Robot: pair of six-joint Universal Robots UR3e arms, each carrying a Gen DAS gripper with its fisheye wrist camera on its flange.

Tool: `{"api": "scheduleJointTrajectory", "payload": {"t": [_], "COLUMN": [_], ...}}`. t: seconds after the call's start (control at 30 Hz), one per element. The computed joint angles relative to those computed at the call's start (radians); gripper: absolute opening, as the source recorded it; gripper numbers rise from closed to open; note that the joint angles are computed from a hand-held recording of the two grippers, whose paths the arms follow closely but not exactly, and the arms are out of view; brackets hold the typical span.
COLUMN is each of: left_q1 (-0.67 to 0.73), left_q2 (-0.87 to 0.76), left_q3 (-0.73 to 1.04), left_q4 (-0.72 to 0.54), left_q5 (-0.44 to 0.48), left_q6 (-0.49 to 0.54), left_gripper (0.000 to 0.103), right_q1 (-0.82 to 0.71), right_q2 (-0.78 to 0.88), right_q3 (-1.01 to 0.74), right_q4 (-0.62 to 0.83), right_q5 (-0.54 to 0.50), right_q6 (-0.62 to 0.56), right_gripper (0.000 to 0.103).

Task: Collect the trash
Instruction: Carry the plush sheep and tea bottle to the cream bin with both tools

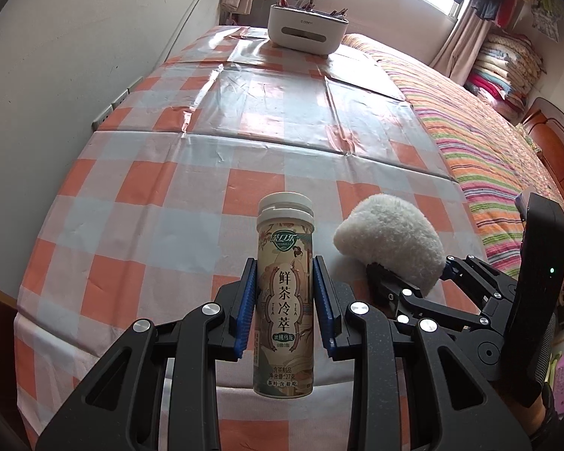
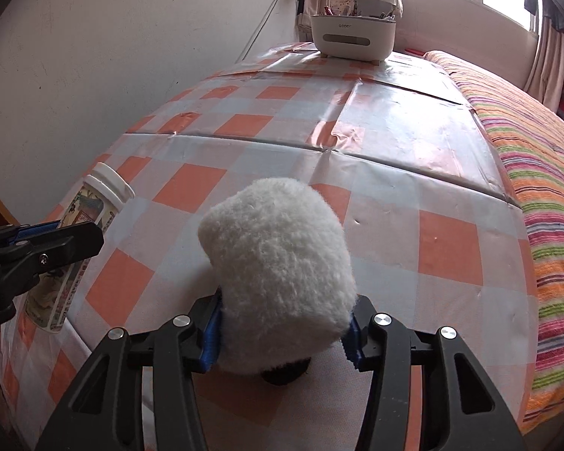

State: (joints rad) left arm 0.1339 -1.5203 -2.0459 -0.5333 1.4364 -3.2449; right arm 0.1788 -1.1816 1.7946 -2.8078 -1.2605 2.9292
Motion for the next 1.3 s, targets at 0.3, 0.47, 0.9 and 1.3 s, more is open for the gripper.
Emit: {"api": "scheduleJointTrajectory", "payload": {"t": [0.3, 0.47, 0.9, 1.3], "left_q1": [-0.116, -0.172, -0.322, -0.462], "left_q2": [-0.040, -0.053, -0.090, -0.176], "left_q3": [0.026, 0.049, 0.096, 0.201], "left_q4": [0.026, 0.027, 0.033, 0.017], "left_q5": [0.052, 0.069, 0.124, 0.179], "left_q6": [-0.023, -0.035, -0.068, -0.112], "left_gripper": [0.028, 0.028, 0.028, 0.028], "right_q1": [-0.144, -0.242, -0.475, -0.809], "right_q2": [-0.248, -0.386, -0.686, -1.066], "right_q3": [0.332, 0.460, 0.643, 0.739], "right_q4": [-0.077, -0.073, 0.064, 0.466], "right_q5": [0.073, 0.121, 0.227, 0.371], "right_q6": [-0.030, -0.049, -0.167, -0.395], "right_gripper": [0.049, 0.049, 0.049, 0.049]}}
